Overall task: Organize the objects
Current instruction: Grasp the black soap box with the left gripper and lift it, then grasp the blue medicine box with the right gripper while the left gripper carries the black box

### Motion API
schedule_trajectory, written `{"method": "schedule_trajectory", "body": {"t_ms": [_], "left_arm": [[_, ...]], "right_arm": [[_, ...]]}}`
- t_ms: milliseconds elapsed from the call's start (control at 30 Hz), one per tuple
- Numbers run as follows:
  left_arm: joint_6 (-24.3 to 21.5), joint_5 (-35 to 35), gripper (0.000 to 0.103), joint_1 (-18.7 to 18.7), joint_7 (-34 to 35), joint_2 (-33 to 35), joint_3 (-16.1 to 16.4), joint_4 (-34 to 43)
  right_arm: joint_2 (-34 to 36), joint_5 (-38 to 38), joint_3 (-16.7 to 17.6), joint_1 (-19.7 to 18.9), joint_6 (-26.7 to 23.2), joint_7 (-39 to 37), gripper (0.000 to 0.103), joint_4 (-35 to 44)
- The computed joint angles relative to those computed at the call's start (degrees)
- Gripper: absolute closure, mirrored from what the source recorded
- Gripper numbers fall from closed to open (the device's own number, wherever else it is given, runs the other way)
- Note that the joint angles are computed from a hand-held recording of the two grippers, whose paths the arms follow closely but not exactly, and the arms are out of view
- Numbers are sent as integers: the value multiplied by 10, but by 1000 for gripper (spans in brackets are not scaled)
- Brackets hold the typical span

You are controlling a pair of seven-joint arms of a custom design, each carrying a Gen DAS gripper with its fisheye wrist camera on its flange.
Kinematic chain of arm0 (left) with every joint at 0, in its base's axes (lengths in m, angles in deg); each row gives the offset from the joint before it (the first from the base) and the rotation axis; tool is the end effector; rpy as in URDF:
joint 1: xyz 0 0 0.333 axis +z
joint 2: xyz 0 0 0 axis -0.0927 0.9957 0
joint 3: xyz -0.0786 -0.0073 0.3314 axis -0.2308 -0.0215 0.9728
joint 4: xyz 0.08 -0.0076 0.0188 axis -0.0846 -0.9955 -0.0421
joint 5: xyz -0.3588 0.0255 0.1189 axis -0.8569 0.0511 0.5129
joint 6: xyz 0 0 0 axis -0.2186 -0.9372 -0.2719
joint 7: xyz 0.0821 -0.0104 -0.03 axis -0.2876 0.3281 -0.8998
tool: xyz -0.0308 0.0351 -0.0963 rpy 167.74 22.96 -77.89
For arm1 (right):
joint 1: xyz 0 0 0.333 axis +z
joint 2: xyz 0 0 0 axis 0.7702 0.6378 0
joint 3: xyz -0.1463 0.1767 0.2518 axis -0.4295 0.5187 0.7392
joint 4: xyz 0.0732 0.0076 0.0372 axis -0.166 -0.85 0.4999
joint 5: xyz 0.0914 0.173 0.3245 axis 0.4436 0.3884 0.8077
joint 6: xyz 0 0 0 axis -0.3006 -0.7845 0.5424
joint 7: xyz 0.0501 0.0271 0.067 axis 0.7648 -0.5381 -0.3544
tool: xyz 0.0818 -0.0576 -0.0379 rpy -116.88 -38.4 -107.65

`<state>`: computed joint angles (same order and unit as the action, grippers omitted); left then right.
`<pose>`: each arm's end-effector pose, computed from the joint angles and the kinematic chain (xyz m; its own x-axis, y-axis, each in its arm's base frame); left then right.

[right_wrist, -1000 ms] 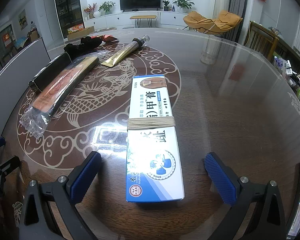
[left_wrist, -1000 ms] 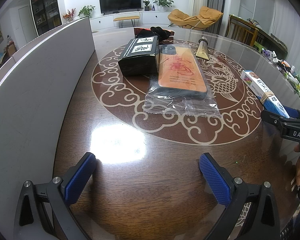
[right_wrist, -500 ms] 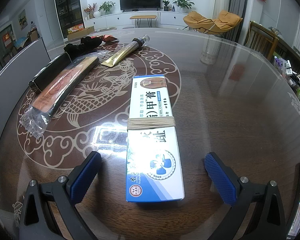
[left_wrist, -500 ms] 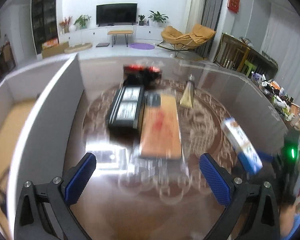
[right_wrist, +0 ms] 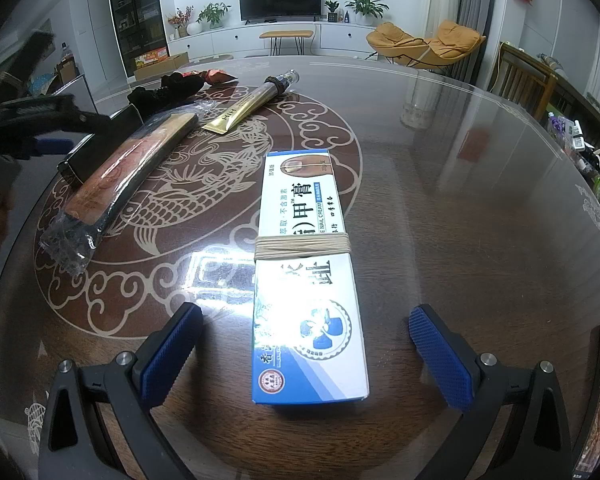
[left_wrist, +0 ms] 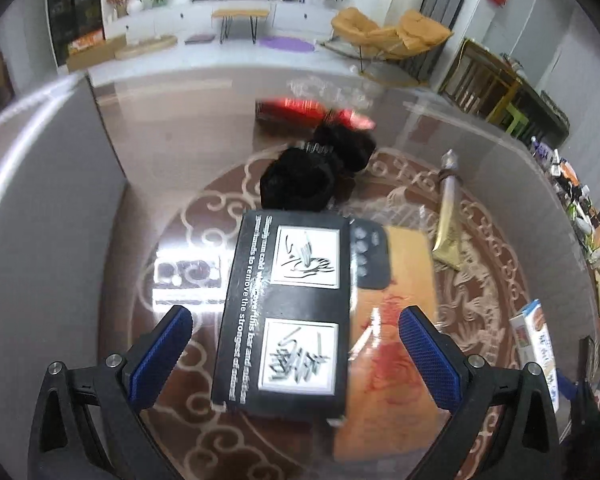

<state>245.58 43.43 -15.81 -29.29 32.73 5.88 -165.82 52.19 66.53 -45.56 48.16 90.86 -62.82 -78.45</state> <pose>0.5892 -0.1852 0.3441 0.2006 -0.9659 0.1637 -0.8475 -0.2550 -0.4656 0.5417 -0.0597 0.3519 0.2345 -0.9720 0.0124 -0.7902 -0.1980 -0.5800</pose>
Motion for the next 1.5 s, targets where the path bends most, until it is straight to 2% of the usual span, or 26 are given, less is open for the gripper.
{"method": "schedule_trajectory", "body": {"t_ms": [67,100,133,200,233,300,400,533,667,833,933,1000,1067,1100,1200,1300,1500], "left_arm": [[-16,-11,0,2,15,14,-6,11],[-24,22,0,-18,-6,17,16,19],[-32,29,0,-21,-5,21,18,27],[-23,27,4,-15,-4,23,13,29],[-13,42,23,-23,-19,21,24,26],[13,70,45,-34,-49,17,41,19],[-17,117,45,-59,-91,11,62,24],[-37,182,45,-73,-170,-25,63,-7],[-44,250,45,-92,-285,-95,45,-73],[-90,280,45,-107,-370,-169,-21,-155],[-107,277,43,-105,-409,-178,-58,-182],[-120,281,35,-97,-416,-170,-76,-183],[-131,280,30,-91,-418,-161,-84,-185],[-143,302,23,-93,-434,-160,-87,-182],[-153,294,0,-87,-413,-152,-89,-178],[-142,374,0,-86,-483,-154,-85,-188],[-142,375,0,-82,-483,-157,-90,-190]], "right_arm": [[0,0,0,0,0,0,0,0],[0,0,0,0,0,0,0,0],[0,0,0,0,0,0,0,0],[0,0,0,0,0,0,0,0],[0,0,0,0,0,0,0,0],[0,-1,0,0,0,1,0,0],[0,0,0,0,0,0,0,0],[0,0,0,0,0,0,0,0],[0,0,0,0,0,0,0,0],[1,0,1,0,0,0,0,0],[1,1,1,-1,0,-1,0,1],[1,1,1,-1,0,-1,0,1],[1,1,1,-1,0,-1,0,1],[1,1,1,-1,1,-1,0,1],[1,2,1,-1,1,-1,0,0],[1,3,1,-1,1,-2,0,0],[0,4,1,-1,1,-4,0,-1]]}}
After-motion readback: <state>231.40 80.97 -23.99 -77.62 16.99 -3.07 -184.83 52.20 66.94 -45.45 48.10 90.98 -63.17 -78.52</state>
